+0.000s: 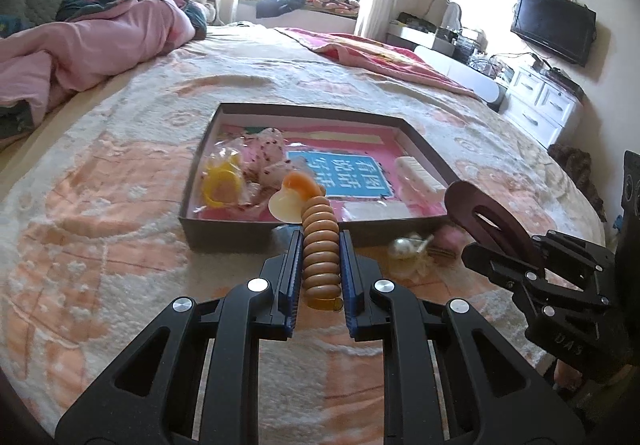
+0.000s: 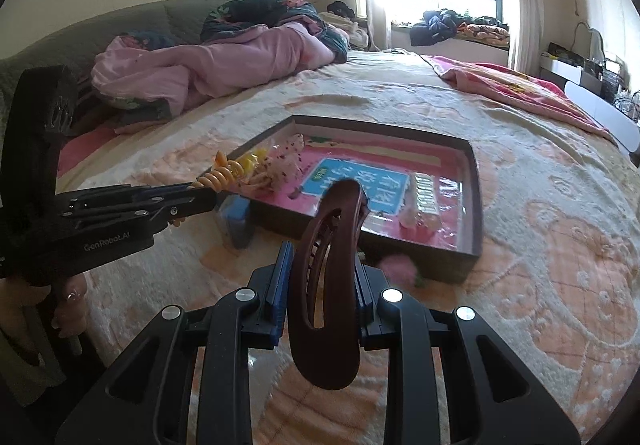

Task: Organize jewelry
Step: 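Carry the spiral hair tie over the tray while the right tool carries the brown clip there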

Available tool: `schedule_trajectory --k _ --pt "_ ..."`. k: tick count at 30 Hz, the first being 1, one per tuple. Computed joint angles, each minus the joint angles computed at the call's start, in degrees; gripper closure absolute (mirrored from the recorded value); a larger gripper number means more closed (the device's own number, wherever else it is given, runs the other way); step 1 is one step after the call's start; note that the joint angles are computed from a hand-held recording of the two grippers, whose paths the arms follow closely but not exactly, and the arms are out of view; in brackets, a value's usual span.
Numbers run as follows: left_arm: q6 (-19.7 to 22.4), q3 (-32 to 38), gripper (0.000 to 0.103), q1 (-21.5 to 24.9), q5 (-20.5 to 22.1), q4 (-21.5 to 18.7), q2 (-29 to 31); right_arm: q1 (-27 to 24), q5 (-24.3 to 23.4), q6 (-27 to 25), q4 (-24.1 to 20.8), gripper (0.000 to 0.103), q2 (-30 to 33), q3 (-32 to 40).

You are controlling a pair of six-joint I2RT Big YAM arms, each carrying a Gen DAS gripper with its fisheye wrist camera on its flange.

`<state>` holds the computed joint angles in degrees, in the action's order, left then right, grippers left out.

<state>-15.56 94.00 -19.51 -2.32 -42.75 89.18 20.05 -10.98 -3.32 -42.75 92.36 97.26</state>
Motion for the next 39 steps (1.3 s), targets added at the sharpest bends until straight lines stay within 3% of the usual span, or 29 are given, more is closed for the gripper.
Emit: schedule_trajectory --k 11,27,39 --pt "-0.6 3.6 0.092 1.8 -0.8 -1.4 2.0 -0.2 -0.2 0.5 -0.7 0.084 4.6 6.4" --pt "3.1 18.8 0.092 2.2 0.0 -6.4 12.6 -2.2 1.2 1.8 -4.3 0.084 13.0 19.1" --pt "3.6 26.1 0.092 2.3 1.9 -9.3 18.9 -3.3 2.0 1.2 -8.0 0.084 19.0 27.9"
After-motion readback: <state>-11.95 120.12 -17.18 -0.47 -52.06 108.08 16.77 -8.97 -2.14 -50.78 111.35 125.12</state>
